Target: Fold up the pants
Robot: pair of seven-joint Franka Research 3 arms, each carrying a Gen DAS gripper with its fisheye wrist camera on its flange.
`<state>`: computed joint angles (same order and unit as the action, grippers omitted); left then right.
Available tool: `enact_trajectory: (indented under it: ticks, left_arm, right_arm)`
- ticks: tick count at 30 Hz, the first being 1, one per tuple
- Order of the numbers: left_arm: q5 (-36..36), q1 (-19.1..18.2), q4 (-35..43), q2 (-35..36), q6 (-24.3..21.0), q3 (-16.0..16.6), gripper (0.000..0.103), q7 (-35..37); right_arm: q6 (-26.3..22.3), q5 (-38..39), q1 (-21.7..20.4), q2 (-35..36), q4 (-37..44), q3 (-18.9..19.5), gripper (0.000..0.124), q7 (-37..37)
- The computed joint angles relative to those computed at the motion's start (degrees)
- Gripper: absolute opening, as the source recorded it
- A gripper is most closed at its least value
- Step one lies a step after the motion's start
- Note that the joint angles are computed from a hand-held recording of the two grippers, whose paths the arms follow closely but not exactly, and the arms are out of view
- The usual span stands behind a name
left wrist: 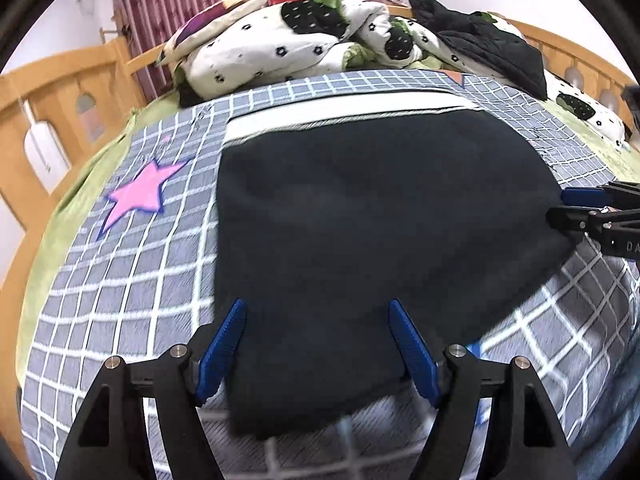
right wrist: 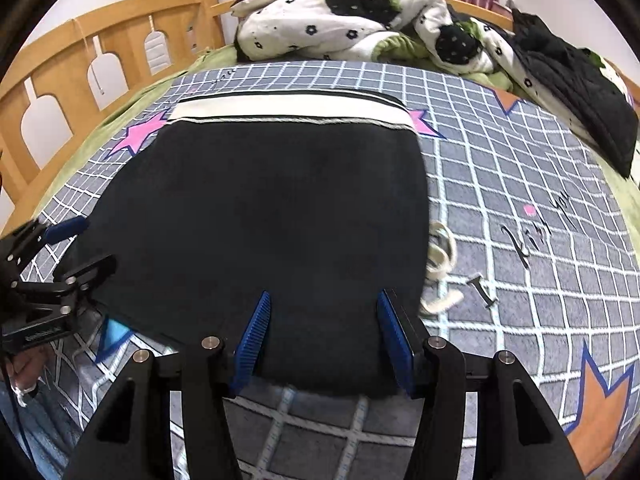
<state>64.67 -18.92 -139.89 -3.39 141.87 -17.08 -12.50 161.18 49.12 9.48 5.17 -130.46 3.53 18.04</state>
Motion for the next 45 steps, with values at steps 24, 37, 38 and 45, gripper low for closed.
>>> enact_trajectory:
  ticks: [24, 37, 38, 45]
  left_arm:
    - [-7.66, 4.78, -14.36, -12.01, 14.25, -1.42, 0.03, -0.57]
    - [7.25, 13.1, -13.49, -16.53, 19.05, -7.38, 0.043, -19.78]
    - [7.91, 12.88, -12.56, -14.97, 18.61, -6.86, 0.043, -20.37]
    - [3.35, 8.4, -9.57, -7.48, 17.25, -2.17, 0.054, -17.04]
  right_arm:
    - [-1.91, -1.0, -2.29, 0.57, 0.06, -1.0, 0.052, -0.35]
    - [-4.65, 12.2, -2.35, -0.32, 2.92, -1.85, 0.052, -7.16]
    - [-3.31, 10.29, -1.84, 0.35, 2.81, -1.59, 0.052, -5.96]
    - [1.33, 8.42, -1.84, 1.04, 0.51, 0.1, 0.051, -6.6]
